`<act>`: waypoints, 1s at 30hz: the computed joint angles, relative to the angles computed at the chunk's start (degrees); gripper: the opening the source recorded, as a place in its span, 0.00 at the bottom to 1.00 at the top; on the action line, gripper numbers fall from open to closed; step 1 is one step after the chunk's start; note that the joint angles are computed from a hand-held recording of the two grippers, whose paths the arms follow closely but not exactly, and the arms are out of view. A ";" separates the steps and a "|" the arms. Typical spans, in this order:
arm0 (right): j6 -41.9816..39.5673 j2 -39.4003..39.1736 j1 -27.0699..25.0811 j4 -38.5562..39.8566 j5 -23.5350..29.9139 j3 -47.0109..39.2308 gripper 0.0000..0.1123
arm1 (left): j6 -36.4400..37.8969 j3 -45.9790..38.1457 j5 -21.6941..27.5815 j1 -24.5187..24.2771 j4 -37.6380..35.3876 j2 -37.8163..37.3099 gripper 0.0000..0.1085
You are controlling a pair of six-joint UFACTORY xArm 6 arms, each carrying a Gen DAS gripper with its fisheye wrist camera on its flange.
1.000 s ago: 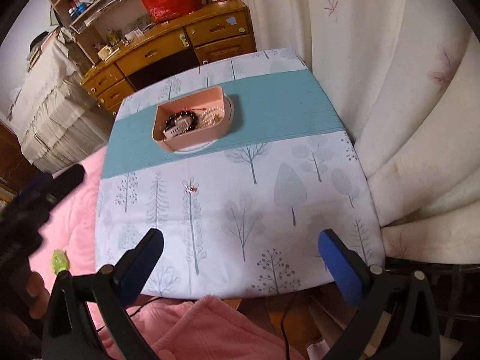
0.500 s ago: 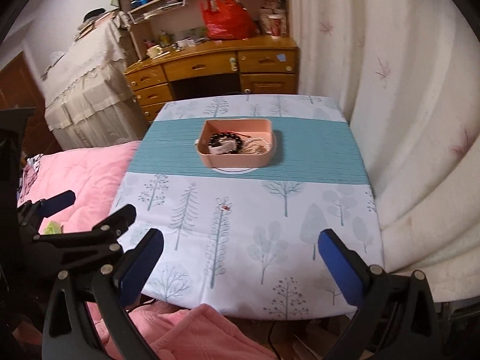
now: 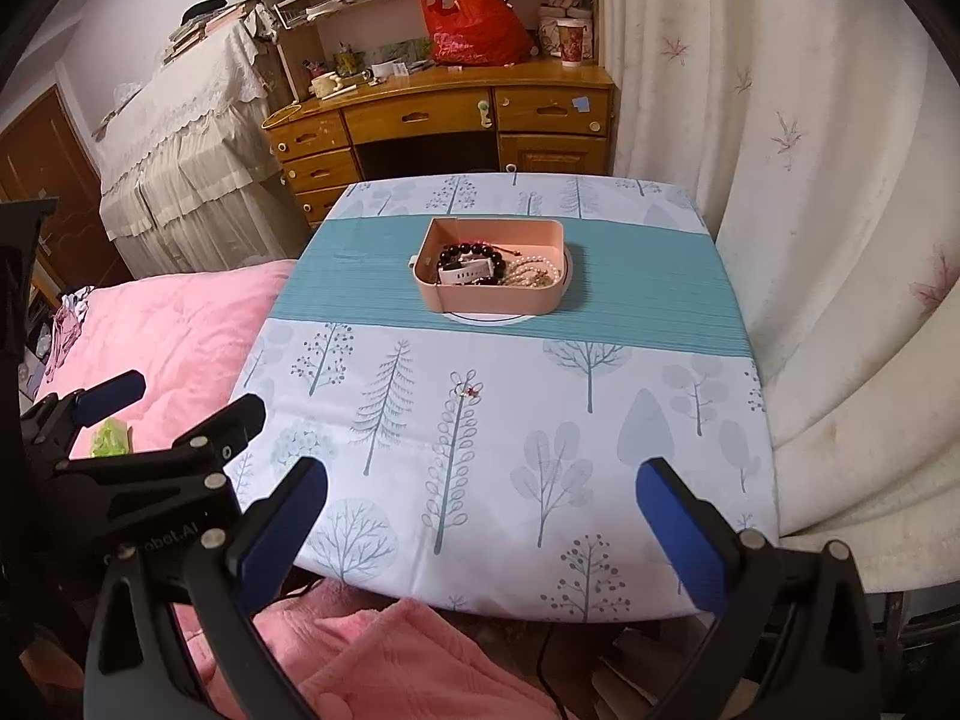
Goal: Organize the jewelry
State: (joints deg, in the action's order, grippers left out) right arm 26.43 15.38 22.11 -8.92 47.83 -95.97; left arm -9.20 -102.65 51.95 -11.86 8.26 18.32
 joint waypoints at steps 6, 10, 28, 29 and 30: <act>0.06 -0.36 -0.42 -0.05 -0.08 0.87 0.92 | -0.17 -1.30 1.31 -0.45 0.47 0.78 0.94; 0.04 -0.28 -0.48 -0.10 0.16 0.67 0.92 | -0.25 -1.67 1.47 -0.57 0.58 1.01 0.94; -0.24 0.41 -1.31 0.87 1.30 -0.41 0.92 | 0.10 -3.46 2.16 -0.76 0.51 2.36 0.94; -0.20 0.53 -1.34 0.93 1.45 -0.61 0.92 | 0.13 -3.50 2.19 -0.77 0.48 2.40 0.94; -0.14 0.60 -1.38 0.99 1.55 -0.72 0.92 | 0.25 -3.54 2.20 -0.76 0.32 2.44 0.94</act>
